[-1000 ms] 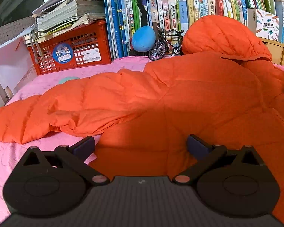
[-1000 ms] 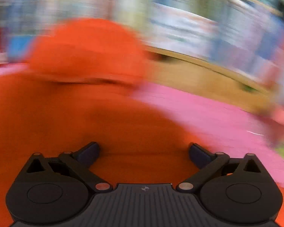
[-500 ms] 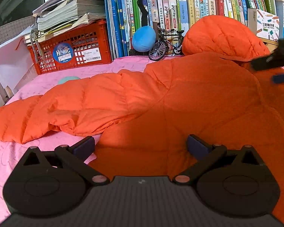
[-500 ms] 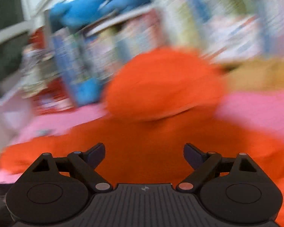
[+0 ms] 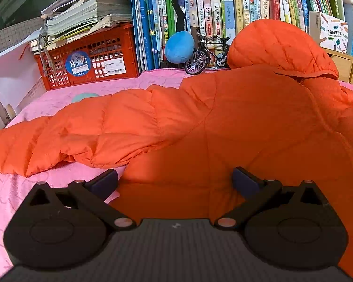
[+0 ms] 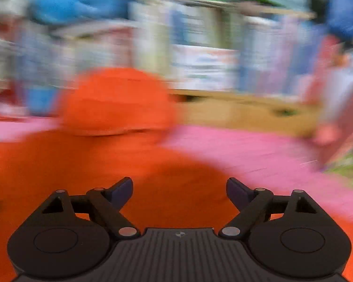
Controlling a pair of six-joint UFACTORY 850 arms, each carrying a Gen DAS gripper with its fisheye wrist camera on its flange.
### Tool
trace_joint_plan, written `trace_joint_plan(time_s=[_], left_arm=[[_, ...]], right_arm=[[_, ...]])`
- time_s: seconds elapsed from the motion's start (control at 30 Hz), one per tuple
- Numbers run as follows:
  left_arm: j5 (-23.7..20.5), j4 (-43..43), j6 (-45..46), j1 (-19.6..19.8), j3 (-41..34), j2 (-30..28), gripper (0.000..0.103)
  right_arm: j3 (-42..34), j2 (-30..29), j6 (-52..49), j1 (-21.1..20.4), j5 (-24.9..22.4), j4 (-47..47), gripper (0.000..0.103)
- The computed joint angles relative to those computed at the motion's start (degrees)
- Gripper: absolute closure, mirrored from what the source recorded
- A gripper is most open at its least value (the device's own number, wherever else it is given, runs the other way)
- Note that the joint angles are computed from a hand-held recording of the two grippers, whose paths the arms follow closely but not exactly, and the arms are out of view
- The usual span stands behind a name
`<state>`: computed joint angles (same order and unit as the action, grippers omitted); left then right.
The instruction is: Fold clothes
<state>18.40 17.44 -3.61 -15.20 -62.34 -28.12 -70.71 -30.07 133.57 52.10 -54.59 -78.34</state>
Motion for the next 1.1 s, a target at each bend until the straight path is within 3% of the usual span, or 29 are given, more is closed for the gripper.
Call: trace_joint_plan(time_s=[0.1,0.2,0.33,0.47,0.53,0.7,0.77,0.87,0.93,1.1], left_arm=[[0.1,-1.4,1.6,-0.2,0.1,0.1,0.000],[-0.1,-0.8,0.8,-0.1,0.0,0.1,0.000],[-0.5,0.0,-0.3,-0.1,-0.2,0.0,0.000],[-0.2,-4.0,4.7,0.1,1.3,1.5,0.000],[0.7,0.8,2.6,1.2,4.0,4.2,0.000],[12.2,30.8,-23.2,8.9,16.1,13.7,0.000],[18.5,37.9,-27.7,12.2,19.7,15.3,0.000],[17.3,30.6,-17.5,12.6,24.0,17.1,0.000],[19.2,24.3,-9.5,13.4,25.5,16.6,0.000],[19.1,15.0,-0.1,14.9,24.4,15.2,0.000]], right_arm=[[0.2,0.3,1.5,4.5,8.2,-8.8,0.008],[-2.0,-1.9,-7.1,7.6,11.4,-3.6,0.008],[0.2,-2.0,-7.1,11.4,1.9,5.8,0.005],[-3.3,-5.5,-9.2,14.9,-21.9,23.7,0.004],[-5.3,-6.9,-5.9,18.3,-27.2,23.0,0.008],[-7.9,-9.5,5.1,24.9,-25.7,8.6,0.007],[-10.6,-11.9,4.9,25.2,-24.0,4.5,0.007],[-14.7,-15.6,3.4,24.4,-20.5,0.2,0.007],[-18.5,-18.4,0.3,24.1,-19.4,2.4,0.007],[-17.0,-18.5,0.3,24.9,-24.0,11.5,0.001]])
